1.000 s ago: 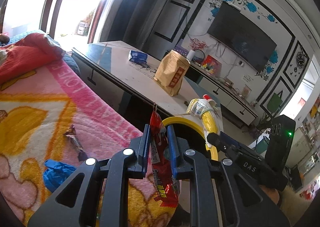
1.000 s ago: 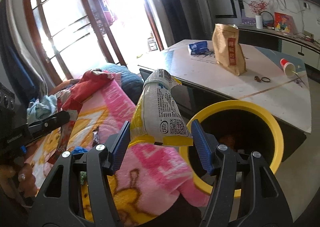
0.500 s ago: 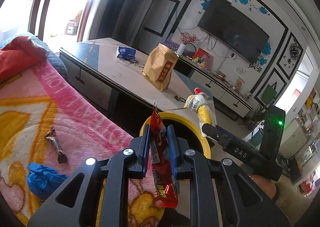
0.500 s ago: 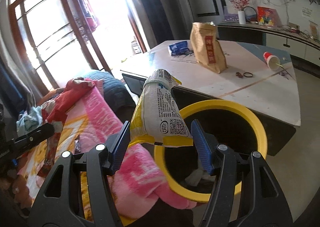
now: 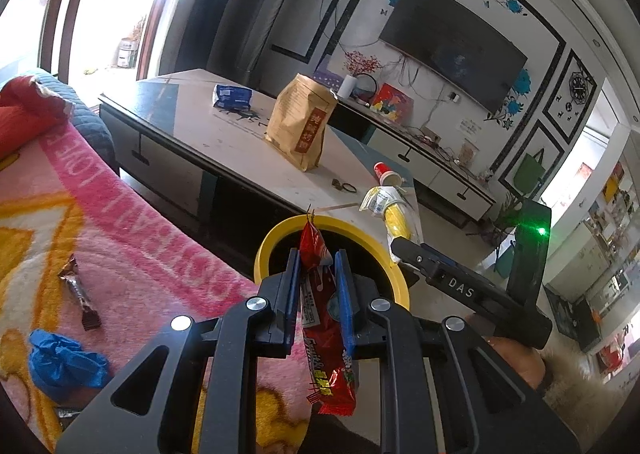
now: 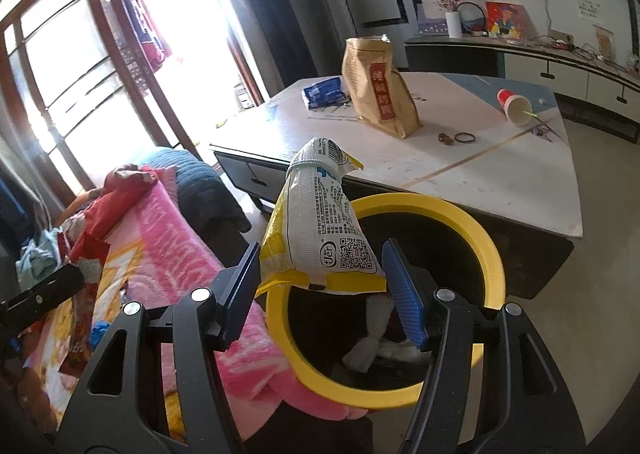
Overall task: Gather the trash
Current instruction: 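Carry the red wrapper and chip bag over the yellow-rimmed bin with both grippers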
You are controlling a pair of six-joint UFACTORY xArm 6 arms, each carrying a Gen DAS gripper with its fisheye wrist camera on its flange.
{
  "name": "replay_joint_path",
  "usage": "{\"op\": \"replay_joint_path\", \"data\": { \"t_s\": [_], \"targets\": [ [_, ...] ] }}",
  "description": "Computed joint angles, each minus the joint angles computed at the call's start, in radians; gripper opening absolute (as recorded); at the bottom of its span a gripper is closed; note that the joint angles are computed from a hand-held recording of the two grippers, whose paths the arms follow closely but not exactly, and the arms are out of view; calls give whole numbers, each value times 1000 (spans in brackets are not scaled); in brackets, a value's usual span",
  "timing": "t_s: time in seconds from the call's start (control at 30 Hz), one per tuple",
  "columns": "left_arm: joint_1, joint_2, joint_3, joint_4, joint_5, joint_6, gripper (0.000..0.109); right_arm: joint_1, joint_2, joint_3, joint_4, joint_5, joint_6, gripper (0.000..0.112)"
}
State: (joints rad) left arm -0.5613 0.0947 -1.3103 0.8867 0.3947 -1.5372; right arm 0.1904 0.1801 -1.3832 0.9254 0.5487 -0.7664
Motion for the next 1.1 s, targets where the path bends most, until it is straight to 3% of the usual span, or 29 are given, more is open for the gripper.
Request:
{"op": "replay_joint_path", "data": {
  "t_s": [0.33,1.1],
  "targets": [
    [2,74,-59,-35,-14,41,17,-16,38,-27,-56,-15,67,53],
    [2,300,-302,-238,16,274,17,-49,115,-77,-201,11,219,54]
  ]
}}
